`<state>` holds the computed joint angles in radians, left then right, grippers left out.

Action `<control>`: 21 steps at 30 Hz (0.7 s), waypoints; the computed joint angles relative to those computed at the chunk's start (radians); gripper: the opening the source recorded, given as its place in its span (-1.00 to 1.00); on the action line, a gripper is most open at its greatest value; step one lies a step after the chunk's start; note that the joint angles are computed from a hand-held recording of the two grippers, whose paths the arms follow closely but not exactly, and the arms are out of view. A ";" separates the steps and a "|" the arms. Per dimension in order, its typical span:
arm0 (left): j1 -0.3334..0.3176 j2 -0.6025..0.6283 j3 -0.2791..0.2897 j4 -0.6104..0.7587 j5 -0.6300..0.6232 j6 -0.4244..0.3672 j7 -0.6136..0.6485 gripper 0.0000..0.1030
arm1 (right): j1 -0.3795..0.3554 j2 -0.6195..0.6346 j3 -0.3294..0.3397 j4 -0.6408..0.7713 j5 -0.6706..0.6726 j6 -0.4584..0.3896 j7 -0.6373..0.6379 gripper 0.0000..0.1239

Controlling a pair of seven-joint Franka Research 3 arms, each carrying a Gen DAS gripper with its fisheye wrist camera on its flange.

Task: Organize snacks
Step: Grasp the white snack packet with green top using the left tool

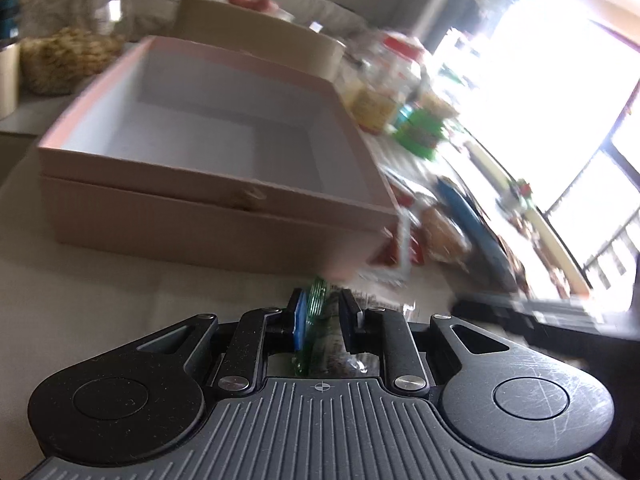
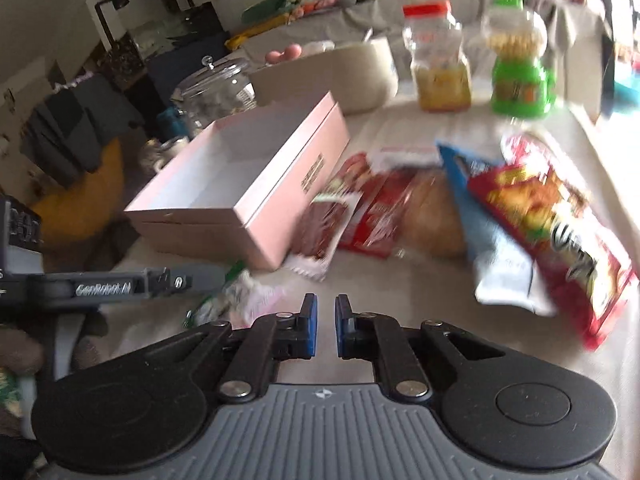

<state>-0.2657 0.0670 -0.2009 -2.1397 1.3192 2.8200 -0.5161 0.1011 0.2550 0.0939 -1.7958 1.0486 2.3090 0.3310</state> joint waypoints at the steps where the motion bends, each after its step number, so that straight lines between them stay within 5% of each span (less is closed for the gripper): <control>1: 0.005 -0.004 0.002 -0.008 -0.008 0.033 0.026 -0.59 | 0.006 0.002 0.006 0.000 0.011 0.026 -0.017 -0.84; 6: 0.004 -0.130 -0.029 -0.131 -0.192 0.007 0.153 -0.59 | 0.037 0.038 0.025 0.025 -0.023 0.072 -0.032 -0.83; 11: 0.028 -0.261 -0.058 -0.273 -0.391 0.038 0.189 -0.59 | -0.009 -0.029 0.009 -0.025 -0.058 -0.201 -0.064 -0.72; 12: 0.030 -0.276 -0.069 -0.286 -0.422 0.017 0.201 -0.59 | -0.014 -0.055 0.000 -0.052 -0.045 -0.216 -0.086 -0.44; 13: 0.031 -0.289 -0.082 -0.293 -0.451 -0.014 0.219 -0.59 | -0.012 -0.089 -0.008 -0.095 -0.024 -0.181 -0.116 -0.07; 15: 0.035 -0.293 -0.102 -0.290 -0.486 -0.048 0.258 -0.59 | 0.013 -0.158 -0.019 -0.197 0.029 0.006 -0.187 0.25; 18: 0.024 -0.261 -0.112 -0.249 -0.529 -0.078 0.380 -0.59 | 0.060 -0.174 -0.026 -0.265 0.045 0.299 -0.180 0.38; 21: -0.023 -0.219 -0.123 -0.163 -0.581 -0.218 0.639 -0.59 | 0.074 -0.135 -0.036 -0.256 0.006 0.436 -0.062 0.44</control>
<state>-0.2883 -0.1522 -0.3241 -2.3030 0.7387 2.6015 0.1229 0.1750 0.1204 0.0580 -2.0521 1.0546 2.7448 0.2692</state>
